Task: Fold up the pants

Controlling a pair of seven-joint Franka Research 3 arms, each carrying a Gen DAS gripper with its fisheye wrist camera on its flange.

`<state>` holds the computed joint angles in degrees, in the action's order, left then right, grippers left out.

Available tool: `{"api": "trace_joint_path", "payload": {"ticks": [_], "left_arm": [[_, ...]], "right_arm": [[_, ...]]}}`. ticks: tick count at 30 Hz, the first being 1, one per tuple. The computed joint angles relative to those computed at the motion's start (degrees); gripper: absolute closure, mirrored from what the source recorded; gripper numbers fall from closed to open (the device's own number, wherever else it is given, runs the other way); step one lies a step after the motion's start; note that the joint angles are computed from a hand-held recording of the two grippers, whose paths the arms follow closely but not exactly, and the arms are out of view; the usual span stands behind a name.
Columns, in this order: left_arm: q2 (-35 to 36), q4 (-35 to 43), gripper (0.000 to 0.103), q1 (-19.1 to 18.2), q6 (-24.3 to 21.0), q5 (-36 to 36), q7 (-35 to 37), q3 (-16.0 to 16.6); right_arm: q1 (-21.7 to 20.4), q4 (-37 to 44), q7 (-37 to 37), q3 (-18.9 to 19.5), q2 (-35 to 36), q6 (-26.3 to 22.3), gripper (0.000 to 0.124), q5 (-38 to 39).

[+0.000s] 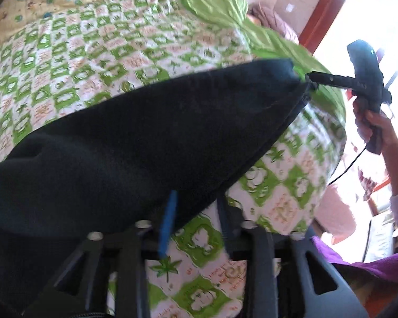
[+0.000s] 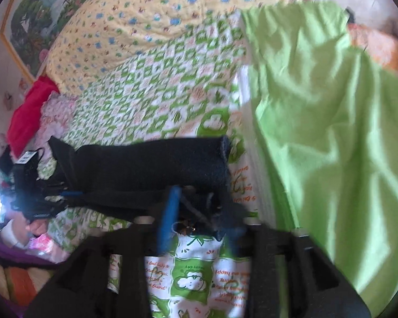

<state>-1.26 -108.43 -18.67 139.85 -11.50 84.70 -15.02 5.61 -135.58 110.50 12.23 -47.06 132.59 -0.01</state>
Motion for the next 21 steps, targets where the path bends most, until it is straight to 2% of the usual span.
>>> {"api": "trace_joint_path", "payload": {"ticks": [5,11,18,21], "left_arm": [[-5.7,-5.3,0.064,0.5,3.4,2.1,-6.4,0.8],[-13.7,-12.6,0.063,1.7,5.7,3.0,-14.0,3.2],[-22.8,-20.2,0.061,4.6,6.1,8.2,-21.7,5.5],[-26.0,-22.8,0.06,6.2,6.1,10.5,-24.9,6.3]], "right_arm": [[1.6,1.1,1.1,2.2,0.2,6.5,0.067,0.6],[7.0,4.7,-0.1,2.9,10.4,13.8,0.067,4.3],[13.0,9.8,-3.0,2.3,21.2,17.5,0.067,6.4],[15.1,12.7,-4.2,2.5,26.0,17.6,0.067,6.4]]}}
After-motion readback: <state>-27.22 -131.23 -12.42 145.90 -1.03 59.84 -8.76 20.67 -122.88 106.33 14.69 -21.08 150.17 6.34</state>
